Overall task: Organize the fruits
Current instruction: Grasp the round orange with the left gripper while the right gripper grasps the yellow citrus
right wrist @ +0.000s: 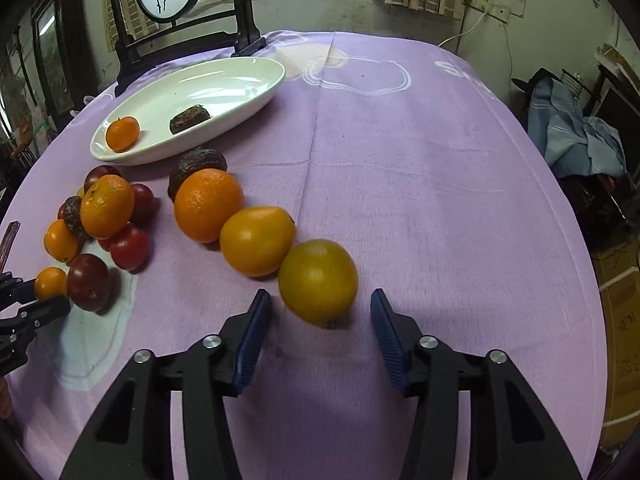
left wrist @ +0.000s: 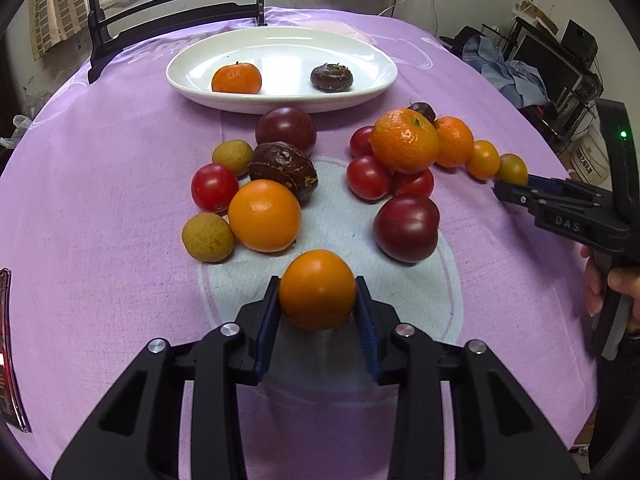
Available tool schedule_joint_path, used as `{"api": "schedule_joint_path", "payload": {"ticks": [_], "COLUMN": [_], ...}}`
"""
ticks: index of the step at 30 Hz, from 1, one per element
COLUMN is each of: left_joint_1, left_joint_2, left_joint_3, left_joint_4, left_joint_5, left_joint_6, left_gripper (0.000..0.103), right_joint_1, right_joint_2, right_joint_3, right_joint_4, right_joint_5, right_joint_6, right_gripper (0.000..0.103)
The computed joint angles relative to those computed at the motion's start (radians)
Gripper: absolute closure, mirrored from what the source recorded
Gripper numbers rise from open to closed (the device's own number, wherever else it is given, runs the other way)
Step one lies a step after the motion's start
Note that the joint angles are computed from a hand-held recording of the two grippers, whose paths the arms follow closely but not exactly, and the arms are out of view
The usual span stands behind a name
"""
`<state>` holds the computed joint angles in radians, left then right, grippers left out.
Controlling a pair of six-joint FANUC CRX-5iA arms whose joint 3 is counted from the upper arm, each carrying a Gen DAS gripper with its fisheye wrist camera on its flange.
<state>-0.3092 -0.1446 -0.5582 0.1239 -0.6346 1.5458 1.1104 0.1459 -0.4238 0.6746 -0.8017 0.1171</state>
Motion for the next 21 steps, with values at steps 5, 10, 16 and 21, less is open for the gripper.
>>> {"api": "schedule_joint_path", "payload": {"ticks": [5,10,16,21], "left_joint_1": [0.015,0.038,0.058,0.068], "left_joint_2": [-0.014,-0.071,-0.108,-0.044], "left_joint_3": [-0.016,-0.037,0.003,0.104], "left_joint_4": [0.036,0.068,0.070,0.019], "left_joint_5": [-0.002,-0.001,-0.008,-0.011], "left_joint_6": [-0.029,-0.081,-0.105,-0.062], "left_gripper": [0.068,0.068,0.068,0.068], "right_joint_1": [0.009,0.056,0.065,0.027], "right_joint_2": [-0.019,-0.076,-0.108,-0.028], "right_joint_3": [-0.014,-0.060,-0.065,0.035], "right_joint_4": [0.017,0.099,0.244,0.277], "right_joint_5": [0.010,0.008,0.075,0.134], "right_joint_6": [-0.025,-0.114,-0.158,-0.078], "right_gripper": [0.066,0.066,0.066,0.066]}}
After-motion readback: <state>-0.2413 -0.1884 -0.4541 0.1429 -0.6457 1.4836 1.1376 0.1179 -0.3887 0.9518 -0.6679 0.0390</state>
